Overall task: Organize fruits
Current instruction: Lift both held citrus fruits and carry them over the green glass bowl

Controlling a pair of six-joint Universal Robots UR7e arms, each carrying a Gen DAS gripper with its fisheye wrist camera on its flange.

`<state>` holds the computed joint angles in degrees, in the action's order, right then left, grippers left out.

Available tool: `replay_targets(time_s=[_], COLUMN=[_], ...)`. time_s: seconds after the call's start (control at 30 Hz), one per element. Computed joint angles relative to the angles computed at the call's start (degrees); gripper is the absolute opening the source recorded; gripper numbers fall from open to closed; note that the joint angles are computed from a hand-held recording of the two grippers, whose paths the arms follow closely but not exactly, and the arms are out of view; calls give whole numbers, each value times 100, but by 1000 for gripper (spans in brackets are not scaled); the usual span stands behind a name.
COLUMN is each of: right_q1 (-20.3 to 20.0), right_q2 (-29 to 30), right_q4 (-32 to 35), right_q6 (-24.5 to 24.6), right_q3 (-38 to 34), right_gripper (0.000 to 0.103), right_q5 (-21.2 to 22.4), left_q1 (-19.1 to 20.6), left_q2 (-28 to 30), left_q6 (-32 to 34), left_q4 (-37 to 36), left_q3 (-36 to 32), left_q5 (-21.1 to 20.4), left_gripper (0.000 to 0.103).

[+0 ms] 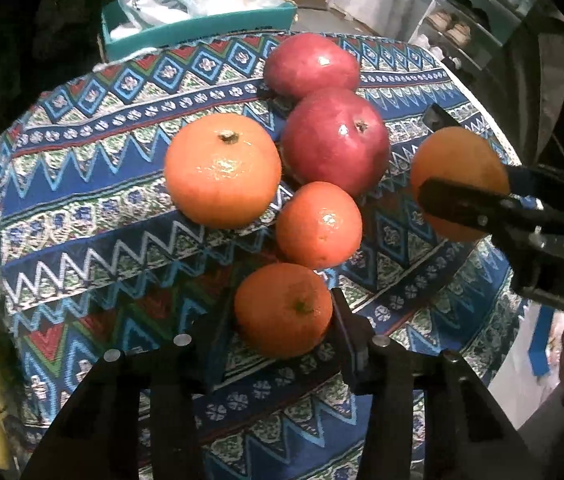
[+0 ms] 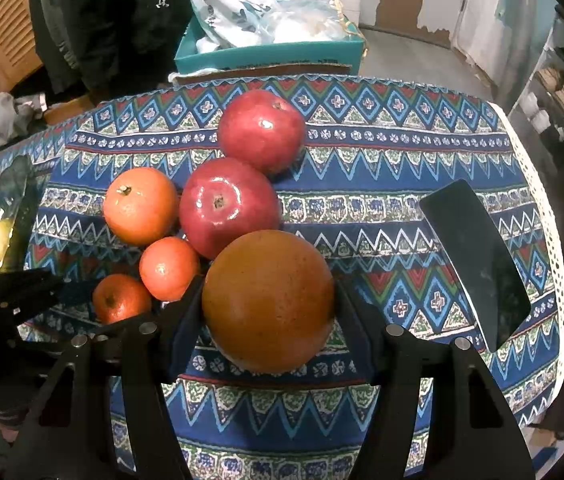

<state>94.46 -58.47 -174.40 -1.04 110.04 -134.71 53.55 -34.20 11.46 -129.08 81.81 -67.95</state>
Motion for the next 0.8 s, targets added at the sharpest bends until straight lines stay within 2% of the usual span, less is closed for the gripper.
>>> replay_targets(time_s=[0.33,0.8], right_q1=[169,607], right_q2=[26,95], right_q4=[-252,-585], right_q6=[-193,-564], right_q3=[-72,-270], right_gripper=[63,63], right_q5=[-111,-232], left_q1=[-19,-42], left_q2=[-304,-785], left_q6=[-160,-297], left_q4=[-185,-309], left_q3=[84,115], left_q5=[-14,-188], left_gripper=[46,46])
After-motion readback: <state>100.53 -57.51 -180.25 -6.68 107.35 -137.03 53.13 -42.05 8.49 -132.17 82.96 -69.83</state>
